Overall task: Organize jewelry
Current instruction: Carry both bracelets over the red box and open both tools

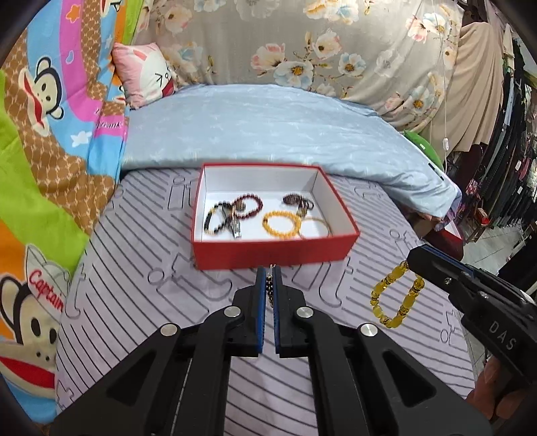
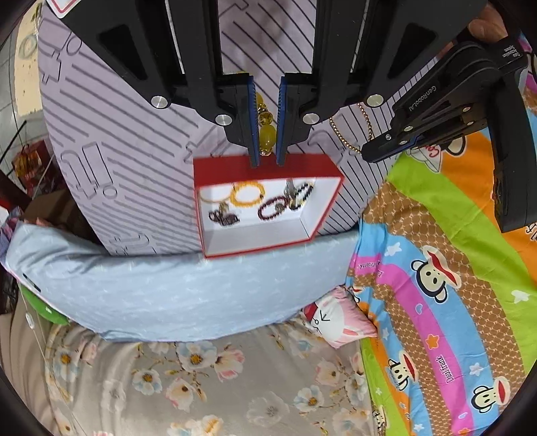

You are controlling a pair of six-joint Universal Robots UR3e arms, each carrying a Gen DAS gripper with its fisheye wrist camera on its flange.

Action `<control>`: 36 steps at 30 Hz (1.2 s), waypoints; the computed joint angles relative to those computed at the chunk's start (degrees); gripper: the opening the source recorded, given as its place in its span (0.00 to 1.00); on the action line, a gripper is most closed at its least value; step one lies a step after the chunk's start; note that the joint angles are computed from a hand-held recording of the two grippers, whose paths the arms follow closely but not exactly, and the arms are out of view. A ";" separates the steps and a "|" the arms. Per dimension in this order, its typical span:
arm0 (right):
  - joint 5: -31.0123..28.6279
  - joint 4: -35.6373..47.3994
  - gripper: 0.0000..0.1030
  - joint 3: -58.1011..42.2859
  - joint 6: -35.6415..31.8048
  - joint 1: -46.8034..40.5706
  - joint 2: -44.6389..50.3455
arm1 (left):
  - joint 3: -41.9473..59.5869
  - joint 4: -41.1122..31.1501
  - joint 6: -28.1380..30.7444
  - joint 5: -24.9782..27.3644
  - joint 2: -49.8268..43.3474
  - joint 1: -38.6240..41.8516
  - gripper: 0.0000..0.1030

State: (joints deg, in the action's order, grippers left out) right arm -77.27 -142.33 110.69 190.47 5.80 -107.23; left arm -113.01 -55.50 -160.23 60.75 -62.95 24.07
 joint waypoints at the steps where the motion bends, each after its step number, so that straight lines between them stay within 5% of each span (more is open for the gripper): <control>1: 0.29 -0.49 0.09 -1.87 -0.13 -0.05 1.71 | 1.09 0.85 -0.45 0.13 -1.31 -0.40 0.03; 21: 1.04 0.11 0.09 -37.23 -1.07 -0.31 35.15 | 32.68 12.96 -10.02 11.13 -38.64 -12.48 0.03; 36: -1.15 2.83 0.09 -46.99 -0.81 0.81 48.06 | 43.86 12.19 -11.63 16.22 -53.32 -15.42 0.03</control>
State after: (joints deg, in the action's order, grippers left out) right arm -78.42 -139.50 63.69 189.66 6.61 -59.17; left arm -69.15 -43.31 -171.86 76.97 -116.27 8.65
